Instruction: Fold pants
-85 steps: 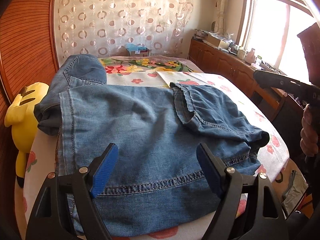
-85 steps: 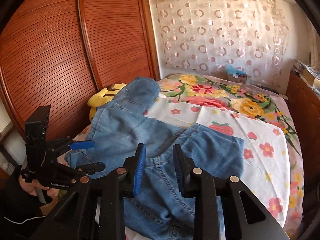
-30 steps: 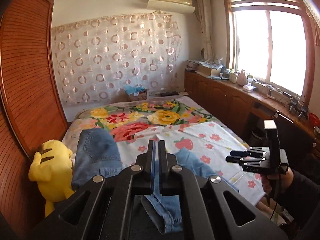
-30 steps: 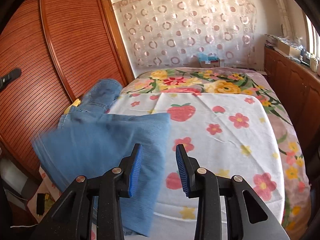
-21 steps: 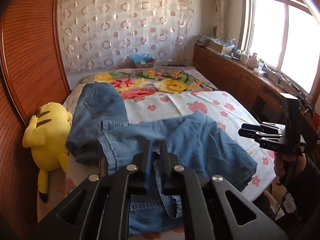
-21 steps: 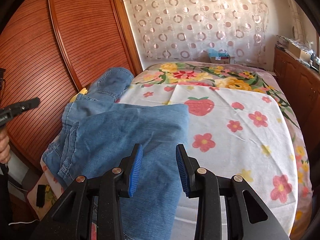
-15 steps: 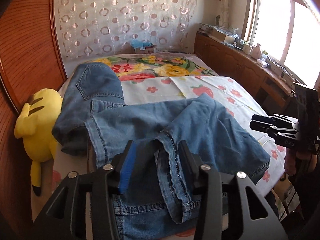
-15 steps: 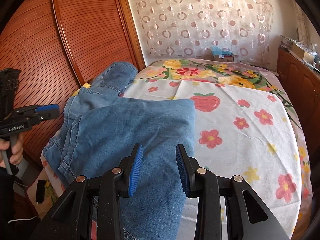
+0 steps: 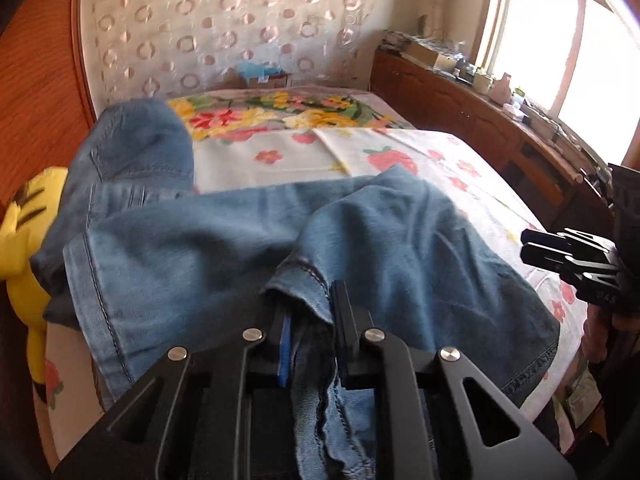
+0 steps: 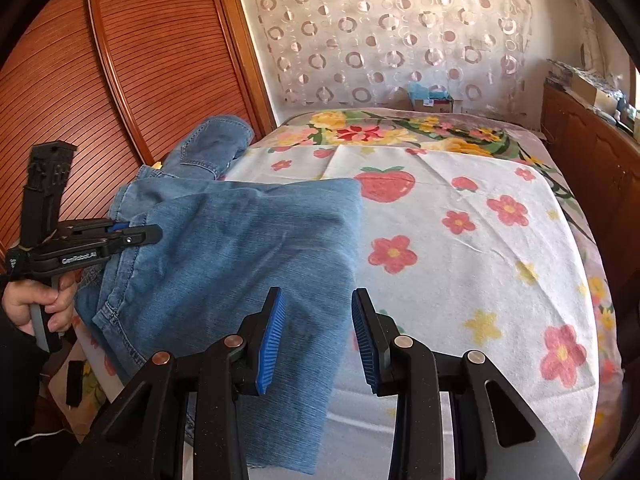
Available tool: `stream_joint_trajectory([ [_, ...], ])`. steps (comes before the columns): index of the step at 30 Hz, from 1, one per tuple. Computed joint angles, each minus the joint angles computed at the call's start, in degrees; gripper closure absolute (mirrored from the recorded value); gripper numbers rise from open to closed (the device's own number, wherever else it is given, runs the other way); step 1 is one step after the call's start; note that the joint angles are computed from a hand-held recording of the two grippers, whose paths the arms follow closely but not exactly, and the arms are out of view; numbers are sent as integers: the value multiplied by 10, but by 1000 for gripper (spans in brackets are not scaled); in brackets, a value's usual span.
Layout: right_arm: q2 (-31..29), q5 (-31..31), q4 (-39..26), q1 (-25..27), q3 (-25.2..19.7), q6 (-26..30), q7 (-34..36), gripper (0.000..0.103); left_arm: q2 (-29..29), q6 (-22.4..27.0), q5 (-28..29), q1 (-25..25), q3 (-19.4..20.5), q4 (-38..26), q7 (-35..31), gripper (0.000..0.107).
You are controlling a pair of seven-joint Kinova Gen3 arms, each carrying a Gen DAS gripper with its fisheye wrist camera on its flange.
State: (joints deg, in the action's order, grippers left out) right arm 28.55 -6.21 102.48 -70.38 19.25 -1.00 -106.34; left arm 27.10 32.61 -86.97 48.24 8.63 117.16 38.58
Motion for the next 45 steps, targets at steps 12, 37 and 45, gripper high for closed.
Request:
stream_joint_trajectory([
  [12, 1, -30, 11, -3, 1, -13, 17, 67, -54, -38, -22, 30, 32, 12, -18, 62],
  [37, 10, -1, -2, 16, -20, 5, 7, 67, 3, -35, -15, -24, 34, 6, -14, 59],
  [45, 15, 5, -4, 16, -21, 7, -7, 67, 28, -40, 2, 22, -6, -12, -14, 62],
])
